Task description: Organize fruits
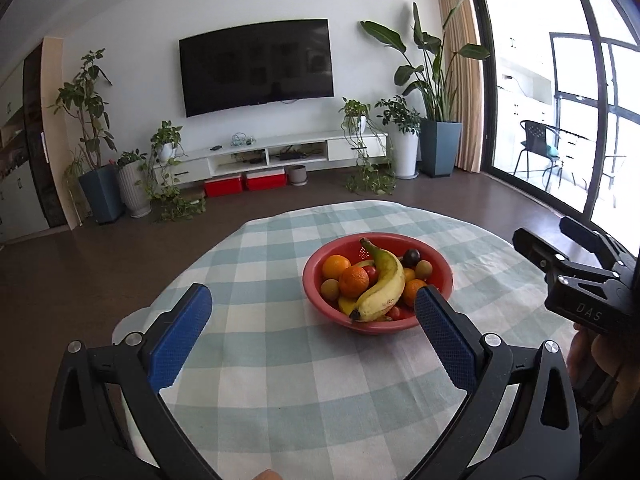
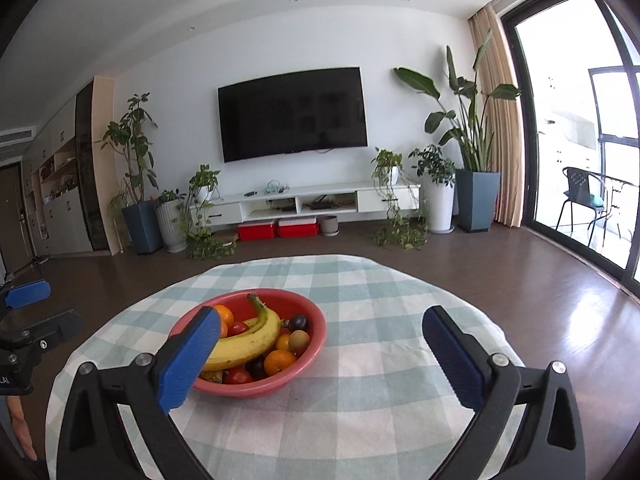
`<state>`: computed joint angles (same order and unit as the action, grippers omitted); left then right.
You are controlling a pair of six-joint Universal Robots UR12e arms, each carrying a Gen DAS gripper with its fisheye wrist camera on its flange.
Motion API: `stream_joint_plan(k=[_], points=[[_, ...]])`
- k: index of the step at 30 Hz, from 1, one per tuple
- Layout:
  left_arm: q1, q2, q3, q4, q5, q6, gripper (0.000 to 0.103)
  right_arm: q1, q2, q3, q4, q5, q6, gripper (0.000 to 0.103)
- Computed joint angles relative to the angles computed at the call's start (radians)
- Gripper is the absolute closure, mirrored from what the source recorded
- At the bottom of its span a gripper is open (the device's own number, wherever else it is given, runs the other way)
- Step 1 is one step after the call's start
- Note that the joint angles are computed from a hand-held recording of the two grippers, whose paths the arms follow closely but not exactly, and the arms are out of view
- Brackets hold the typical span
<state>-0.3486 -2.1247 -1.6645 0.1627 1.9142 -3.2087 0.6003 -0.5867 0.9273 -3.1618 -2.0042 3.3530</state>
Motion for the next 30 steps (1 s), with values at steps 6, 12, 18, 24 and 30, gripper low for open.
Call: stream_joint_plan(k=[6, 12, 18, 24, 30], points=[[-0.09, 0.04, -0.075, 0.059, 0.251, -0.039, 0.0, 0.037, -0.057, 0.106, -0.183, -0.115, -0.063, 0.0], [-0.116, 0.086, -0.127, -0.04, 0.261, -0.138, 0.0, 0.056, -0.11, 0.169, -0.2, -0.109, -0.103, 0.0], [-0.107, 0.111, -0.157, -0.169, 0.204, -0.261, 0.0, 0.056, -0.171, 0.217, 0.05, -0.063, -0.015, 0.0], [-0.096, 0.097, -0.152, -0.211, 0.155, -0.287, 0.0, 0.052, -0.185, 0.246, 0.163, -0.055, 0.075, 0.0], [-0.087, 0.083, -0.142, -0.246, 0.12, -0.302, 0.0, 0.05, -0.185, 0.259, 0.203, -0.047, 0.103, 0.0]])
